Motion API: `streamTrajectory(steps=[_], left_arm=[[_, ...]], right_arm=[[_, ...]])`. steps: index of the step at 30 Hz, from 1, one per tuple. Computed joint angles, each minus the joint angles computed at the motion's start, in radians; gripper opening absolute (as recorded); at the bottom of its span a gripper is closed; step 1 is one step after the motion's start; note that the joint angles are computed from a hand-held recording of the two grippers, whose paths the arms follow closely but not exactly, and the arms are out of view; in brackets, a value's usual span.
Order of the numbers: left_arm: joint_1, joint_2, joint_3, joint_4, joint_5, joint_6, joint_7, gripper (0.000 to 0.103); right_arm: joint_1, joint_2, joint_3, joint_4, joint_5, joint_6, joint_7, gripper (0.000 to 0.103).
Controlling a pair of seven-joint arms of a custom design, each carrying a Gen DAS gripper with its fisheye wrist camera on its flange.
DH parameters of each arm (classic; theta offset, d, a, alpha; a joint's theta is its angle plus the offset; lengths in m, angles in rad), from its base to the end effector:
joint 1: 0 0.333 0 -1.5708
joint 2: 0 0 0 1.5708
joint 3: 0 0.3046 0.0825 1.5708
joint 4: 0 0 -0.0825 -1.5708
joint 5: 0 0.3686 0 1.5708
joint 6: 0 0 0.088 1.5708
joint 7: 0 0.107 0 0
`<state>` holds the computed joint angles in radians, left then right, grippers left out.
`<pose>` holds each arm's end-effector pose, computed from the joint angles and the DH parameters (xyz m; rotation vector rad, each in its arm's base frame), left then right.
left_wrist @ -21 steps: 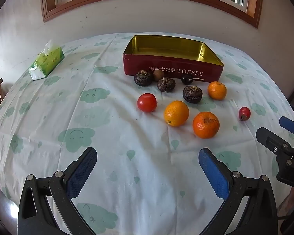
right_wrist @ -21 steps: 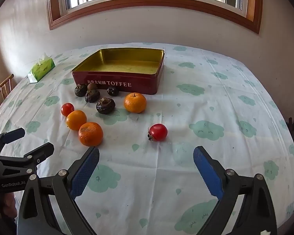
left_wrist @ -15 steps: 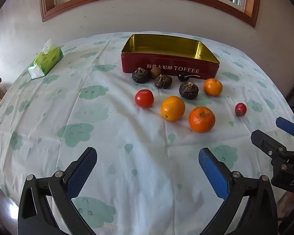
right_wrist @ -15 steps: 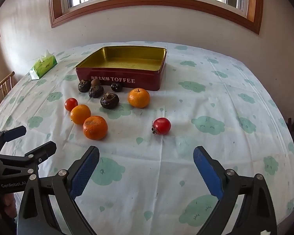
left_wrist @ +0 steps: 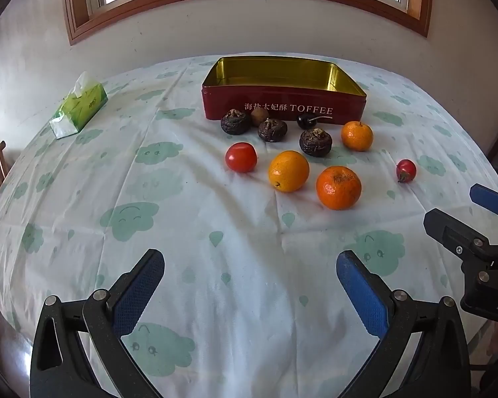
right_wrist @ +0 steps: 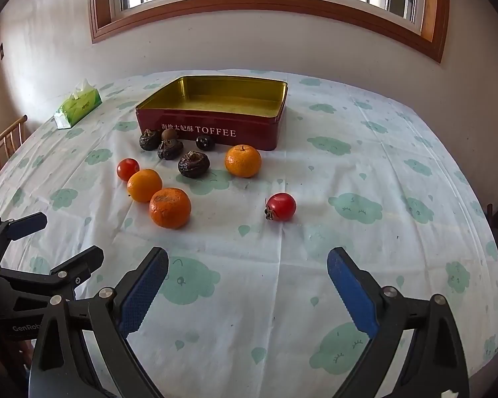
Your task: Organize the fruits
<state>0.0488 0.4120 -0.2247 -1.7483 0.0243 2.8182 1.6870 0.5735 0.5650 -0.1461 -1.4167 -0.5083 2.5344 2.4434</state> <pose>0.6766 -0.1011 0.4180 -1.6038 2.0933 -0.7273 0.6550 0.3309 0.4311 -1.7695 1.8783 -0.7191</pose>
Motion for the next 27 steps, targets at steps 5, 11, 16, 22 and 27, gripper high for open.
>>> streamTrajectory(steps=[5,11,16,22,27], left_arm=[[-0.008,-0.002,0.010,-0.005,0.020,0.018,-0.008,0.103],[0.014,0.001,-0.016,-0.004,-0.005,0.007,0.021,0.103],[0.000,0.000,0.000,-0.007,0.004,0.011,0.009,0.103],[-0.001,0.004,0.007,-0.007,0.016,0.005,-0.007,0.103],[-0.008,0.006,0.018,-0.006,0.034,0.008,-0.025,0.103]], right_arm=[[0.001,-0.002,0.000,-0.004,0.001,0.001,0.001,0.096],[0.001,-0.002,-0.001,-0.006,-0.002,0.005,0.004,0.096],[0.003,-0.004,-0.001,-0.011,-0.001,0.008,0.009,0.096],[0.004,-0.003,-0.001,-0.014,0.000,0.010,0.018,0.095],[0.004,-0.006,-0.001,-0.023,0.003,0.015,0.026,0.092]])
